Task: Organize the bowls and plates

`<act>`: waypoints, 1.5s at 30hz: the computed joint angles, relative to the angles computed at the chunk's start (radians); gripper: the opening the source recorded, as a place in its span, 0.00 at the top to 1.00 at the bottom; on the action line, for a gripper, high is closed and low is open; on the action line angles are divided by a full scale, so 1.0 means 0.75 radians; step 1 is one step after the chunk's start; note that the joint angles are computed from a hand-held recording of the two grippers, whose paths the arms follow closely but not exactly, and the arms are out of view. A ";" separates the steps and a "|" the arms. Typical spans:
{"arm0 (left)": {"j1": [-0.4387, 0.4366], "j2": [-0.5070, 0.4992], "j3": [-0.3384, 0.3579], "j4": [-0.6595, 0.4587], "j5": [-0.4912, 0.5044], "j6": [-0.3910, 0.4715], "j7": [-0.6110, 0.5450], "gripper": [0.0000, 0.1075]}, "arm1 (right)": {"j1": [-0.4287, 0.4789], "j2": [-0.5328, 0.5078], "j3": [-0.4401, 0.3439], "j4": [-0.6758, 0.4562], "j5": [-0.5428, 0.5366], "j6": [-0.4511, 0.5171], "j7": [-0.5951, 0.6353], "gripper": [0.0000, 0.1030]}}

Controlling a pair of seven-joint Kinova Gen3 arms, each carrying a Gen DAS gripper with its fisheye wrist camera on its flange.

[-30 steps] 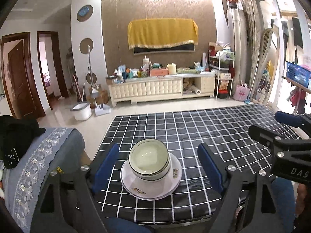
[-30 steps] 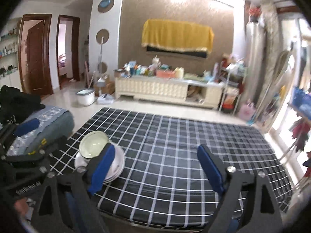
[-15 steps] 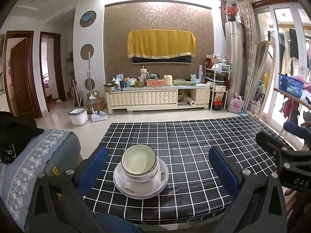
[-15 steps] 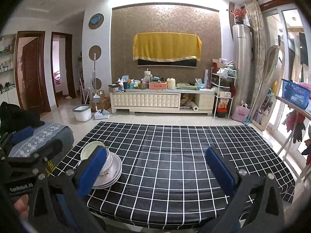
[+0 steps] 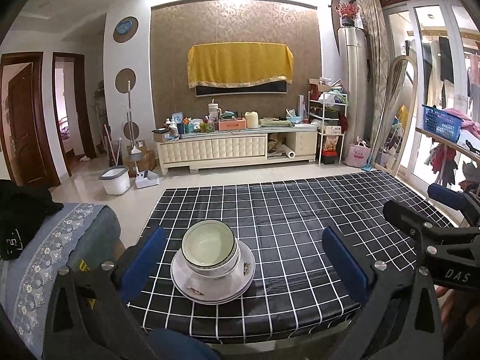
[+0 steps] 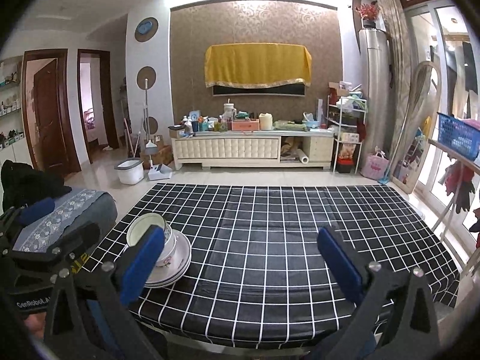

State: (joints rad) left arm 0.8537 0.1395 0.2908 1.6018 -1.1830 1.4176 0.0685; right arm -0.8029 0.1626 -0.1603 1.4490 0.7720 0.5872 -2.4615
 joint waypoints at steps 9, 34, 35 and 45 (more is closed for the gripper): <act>-0.016 -0.018 0.003 -0.002 0.025 -0.021 -0.011 0.04 | -0.002 0.008 -0.001 -0.023 -0.039 0.030 0.033 0.00; -0.052 -0.043 0.015 0.016 0.025 -0.055 -0.001 0.04 | 0.000 0.000 -0.013 -0.035 -0.076 0.057 0.106 0.00; -0.053 -0.043 0.016 0.018 0.024 -0.055 0.000 0.04 | -0.002 -0.002 -0.013 -0.032 -0.073 0.057 0.104 0.00; -0.058 -0.058 0.028 0.017 0.034 -0.055 -0.005 0.04 | 0.003 0.006 -0.022 -0.063 -0.117 0.086 0.164 0.00</act>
